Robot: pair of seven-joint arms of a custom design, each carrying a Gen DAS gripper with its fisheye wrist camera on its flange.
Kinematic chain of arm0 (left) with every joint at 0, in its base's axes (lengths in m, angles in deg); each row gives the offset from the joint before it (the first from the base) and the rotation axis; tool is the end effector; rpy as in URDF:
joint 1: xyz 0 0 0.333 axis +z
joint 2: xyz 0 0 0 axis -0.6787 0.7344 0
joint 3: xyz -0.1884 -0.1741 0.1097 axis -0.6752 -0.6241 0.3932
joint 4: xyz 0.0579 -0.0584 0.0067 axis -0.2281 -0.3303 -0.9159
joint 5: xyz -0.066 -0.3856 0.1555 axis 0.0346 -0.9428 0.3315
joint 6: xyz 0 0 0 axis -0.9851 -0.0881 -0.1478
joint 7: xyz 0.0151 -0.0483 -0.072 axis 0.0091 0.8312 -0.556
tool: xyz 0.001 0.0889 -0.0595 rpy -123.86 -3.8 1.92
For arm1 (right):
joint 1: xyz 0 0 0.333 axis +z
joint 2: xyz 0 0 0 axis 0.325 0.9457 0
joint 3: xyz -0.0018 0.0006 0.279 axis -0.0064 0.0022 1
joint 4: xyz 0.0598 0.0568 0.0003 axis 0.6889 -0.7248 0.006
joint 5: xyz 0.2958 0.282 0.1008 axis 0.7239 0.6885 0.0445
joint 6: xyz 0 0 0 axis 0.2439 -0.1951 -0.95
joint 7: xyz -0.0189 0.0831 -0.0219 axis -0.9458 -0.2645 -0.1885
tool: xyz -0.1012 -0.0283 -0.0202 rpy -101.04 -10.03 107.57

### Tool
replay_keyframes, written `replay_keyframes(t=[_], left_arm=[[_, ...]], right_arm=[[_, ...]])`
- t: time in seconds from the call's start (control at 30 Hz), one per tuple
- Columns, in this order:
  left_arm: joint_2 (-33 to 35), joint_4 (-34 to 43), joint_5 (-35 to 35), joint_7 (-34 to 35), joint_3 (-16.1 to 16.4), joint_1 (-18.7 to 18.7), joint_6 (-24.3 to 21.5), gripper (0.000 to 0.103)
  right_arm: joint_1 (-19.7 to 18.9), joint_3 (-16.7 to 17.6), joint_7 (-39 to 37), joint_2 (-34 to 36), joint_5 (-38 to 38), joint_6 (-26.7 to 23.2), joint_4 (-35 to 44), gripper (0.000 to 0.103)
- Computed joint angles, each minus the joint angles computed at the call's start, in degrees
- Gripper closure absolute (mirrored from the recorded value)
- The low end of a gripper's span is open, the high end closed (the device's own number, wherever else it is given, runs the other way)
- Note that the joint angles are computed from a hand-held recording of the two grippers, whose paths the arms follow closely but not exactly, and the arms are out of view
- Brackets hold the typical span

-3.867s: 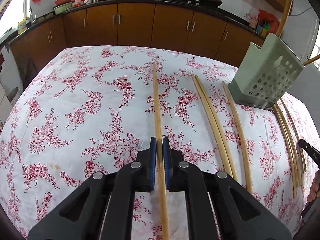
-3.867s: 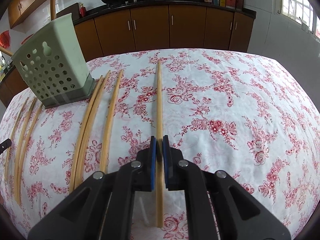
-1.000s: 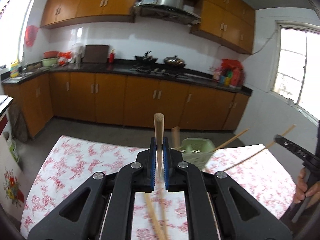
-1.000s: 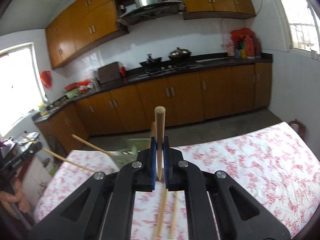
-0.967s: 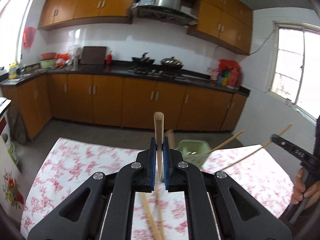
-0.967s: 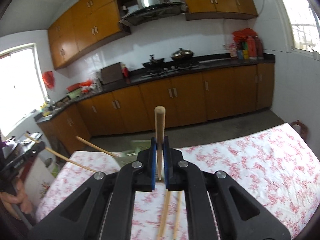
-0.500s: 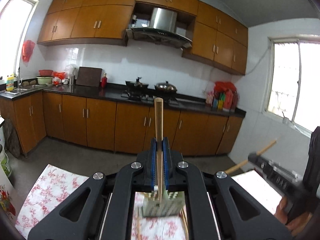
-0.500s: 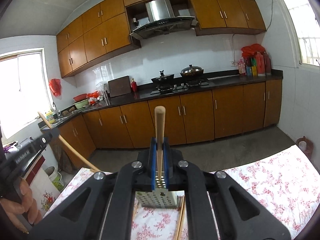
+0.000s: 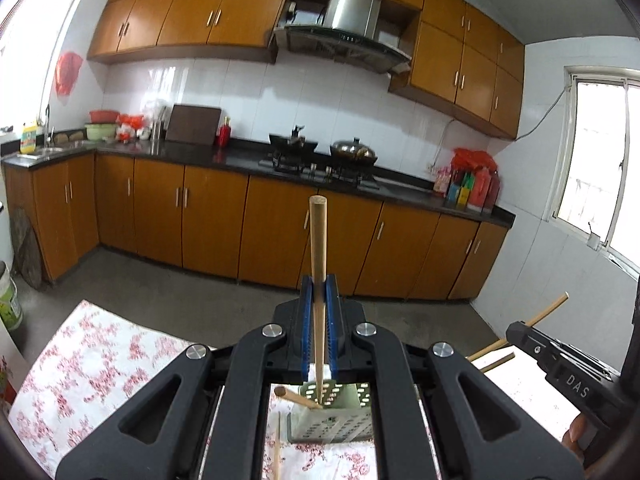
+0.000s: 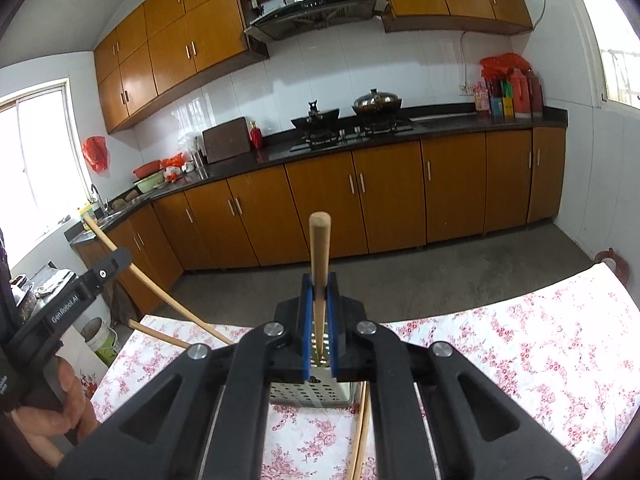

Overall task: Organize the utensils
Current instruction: 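Insert the chopstick into the holder and open the left tool while the right tool releases its own, then lower the left tool onto another chopstick and close it while the right tool grasps one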

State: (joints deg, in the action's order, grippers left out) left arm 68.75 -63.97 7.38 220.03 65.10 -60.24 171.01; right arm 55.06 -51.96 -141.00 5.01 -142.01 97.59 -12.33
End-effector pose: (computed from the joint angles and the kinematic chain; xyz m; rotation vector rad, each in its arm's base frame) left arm 0.5413 -0.3036 0.5421 -1.2973 1.8361 -1.4877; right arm 0.4728 0.4500 0.5357 -1.1712 1.7968 -0.9121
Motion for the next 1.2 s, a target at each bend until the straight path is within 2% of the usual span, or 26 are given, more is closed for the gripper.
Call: replay_keyframes(t=[0.17,0.3,0.5,0.7,0.77,0.83,0.87,0.93,0.97,1.07,1.13,1.2], left_arm=[[-1.1,-2.1,6.7,-7.1,1.8,-0.5,-2.5,0.096],[-3.0,-3.1,3.7,-4.9,3.1,-1.5,-3.0,0.096],[-7.0,-5.4,-3.4,1.5,7.7,-5.3,-2.3,0.095],[-11.3,-12.2,2.3,-3.2,10.7,-5.5,0.1,0.094],[-11.9,-15.0,9.2,-10.3,6.7,0.0,1.0,0.093],[-12.1,-17.7,16.9,-18.7,-0.2,9.4,-0.1,0.087],[-12.0,-18.4,20.2,-22.1,-2.8,12.8,-0.7,0.084],[-11.2,-20.0,29.5,-31.4,-9.6,22.0,-3.3,0.084],[-10.4,-20.2,34.1,-35.6,-11.8,25.1,-4.9,0.084],[-7.4,-19.7,40.8,-40.7,-12.7,26.7,-9.1,0.084],[-5.9,-19.3,38.6,-37.6,-10.5,24.0,-10.9,0.084],[-4.9,-19.2,34.6,-32.9,-8.5,21.2,-12.3,0.084]], right_arm=[[0.1,-0.2,-0.1,0.8,1.1,0.0,0.3,0.091],[1.0,0.3,0.9,-0.6,-0.5,-2.8,-0.7,0.089],[1.4,2.6,3.6,-5.1,-1.6,-10.2,-5.1,0.086],[-0.1,5.2,7.0,-10.6,3.5,-13.8,-13.4,0.086],[-0.8,5.6,7.5,-11.1,5.8,-13.5,-15.5,0.086],[-1.5,5.5,8.3,-11.0,8.8,-11.1,-17.9,0.086],[-1.9,5.1,8.2,-10.6,10.8,-8.9,-19.1,0.085],[-2.6,4.4,7.5,-8.9,13.4,-4.0,-20.1,0.084],[-2.9,4.1,7.1,-7.8,14.3,-1.7,-20.4,0.084],[-3.4,2.8,5.5,-2.4,16.4,6.3,-19.0,0.084],[-3.0,1.8,3.9,0.8,17.2,9.4,-17.3,0.084],[-2.2,0.8,1.1,4.2,18.6,10.1,-14.9,0.084]])
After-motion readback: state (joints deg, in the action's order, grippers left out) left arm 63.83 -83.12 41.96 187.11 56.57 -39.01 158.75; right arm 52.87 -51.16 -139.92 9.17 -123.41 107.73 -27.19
